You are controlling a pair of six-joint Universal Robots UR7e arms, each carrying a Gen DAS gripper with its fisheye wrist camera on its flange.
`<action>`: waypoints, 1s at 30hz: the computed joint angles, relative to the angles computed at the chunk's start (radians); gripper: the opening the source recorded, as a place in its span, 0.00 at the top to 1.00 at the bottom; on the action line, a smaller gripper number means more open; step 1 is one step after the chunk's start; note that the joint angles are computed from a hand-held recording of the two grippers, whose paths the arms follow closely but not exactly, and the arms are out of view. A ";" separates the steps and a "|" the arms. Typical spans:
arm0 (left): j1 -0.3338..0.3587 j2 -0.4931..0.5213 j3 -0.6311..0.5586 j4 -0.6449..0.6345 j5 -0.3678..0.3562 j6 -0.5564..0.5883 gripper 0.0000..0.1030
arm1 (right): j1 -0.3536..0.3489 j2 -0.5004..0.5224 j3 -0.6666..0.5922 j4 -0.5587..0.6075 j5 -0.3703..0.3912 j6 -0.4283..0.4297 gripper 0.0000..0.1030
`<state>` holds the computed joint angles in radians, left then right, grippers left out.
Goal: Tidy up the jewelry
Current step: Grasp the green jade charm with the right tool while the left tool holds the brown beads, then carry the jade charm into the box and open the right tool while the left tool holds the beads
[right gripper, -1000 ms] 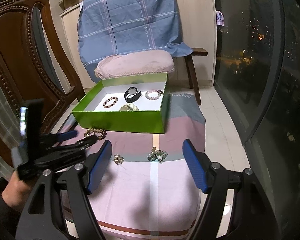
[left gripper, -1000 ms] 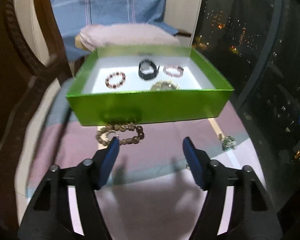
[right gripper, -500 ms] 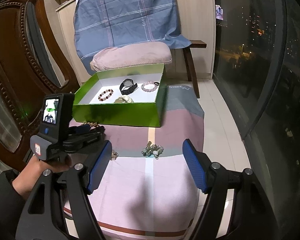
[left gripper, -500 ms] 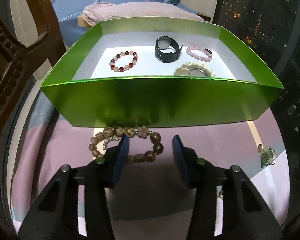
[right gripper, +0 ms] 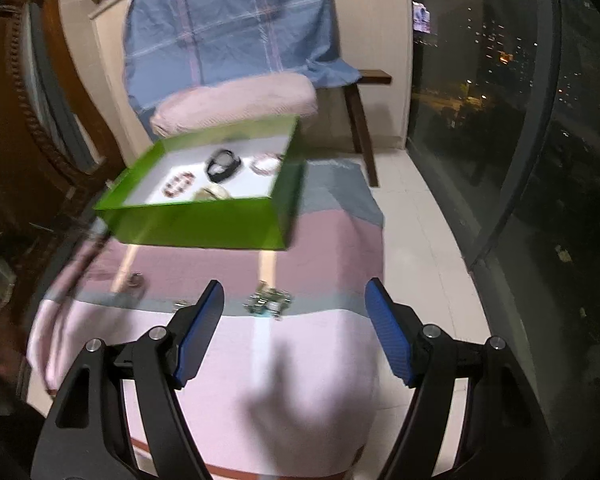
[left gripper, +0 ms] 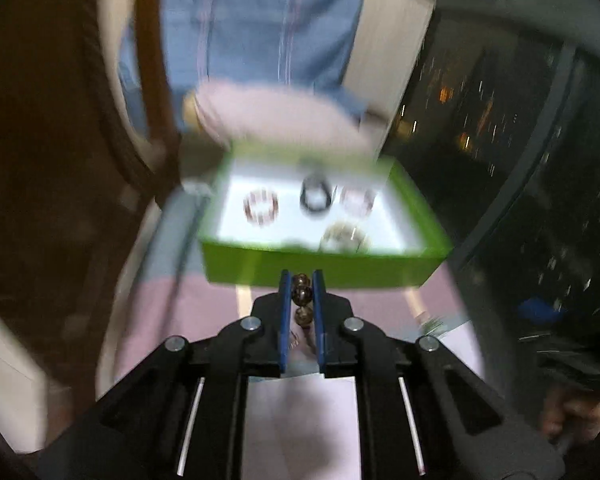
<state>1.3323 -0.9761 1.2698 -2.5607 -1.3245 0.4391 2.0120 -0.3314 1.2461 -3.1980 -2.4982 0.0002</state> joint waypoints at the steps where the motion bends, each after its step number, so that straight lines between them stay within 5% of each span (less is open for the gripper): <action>1: 0.000 -0.031 0.021 -0.023 -0.028 -0.001 0.90 | -0.007 0.004 -0.005 0.020 -0.004 0.009 0.30; 5: -0.011 -0.113 0.073 -0.071 -0.088 0.017 0.90 | -0.032 0.041 -0.067 0.137 -0.007 0.056 0.30; 11: -0.014 -0.136 0.095 -0.059 -0.069 0.025 0.90 | -0.051 0.167 -0.269 0.298 -0.030 0.033 0.31; 14: -0.007 -0.140 0.107 -0.050 -0.060 0.025 0.90 | -0.062 0.191 -0.308 0.342 -0.045 0.063 0.43; 17: -0.001 -0.157 0.128 -0.039 -0.058 0.030 0.90 | -0.060 0.177 -0.316 0.416 -0.014 0.104 0.84; 18: -0.001 -0.157 0.128 -0.039 -0.058 0.029 0.90 | -0.059 0.170 -0.309 0.419 0.004 0.119 0.85; 22: 0.002 -0.154 0.119 -0.036 -0.066 0.022 0.90 | -0.029 0.157 -0.274 0.324 0.023 0.066 0.85; 30: -0.014 -0.174 0.155 -0.050 -0.083 0.022 0.90 | 0.093 0.059 -0.071 -0.104 0.123 -0.115 0.85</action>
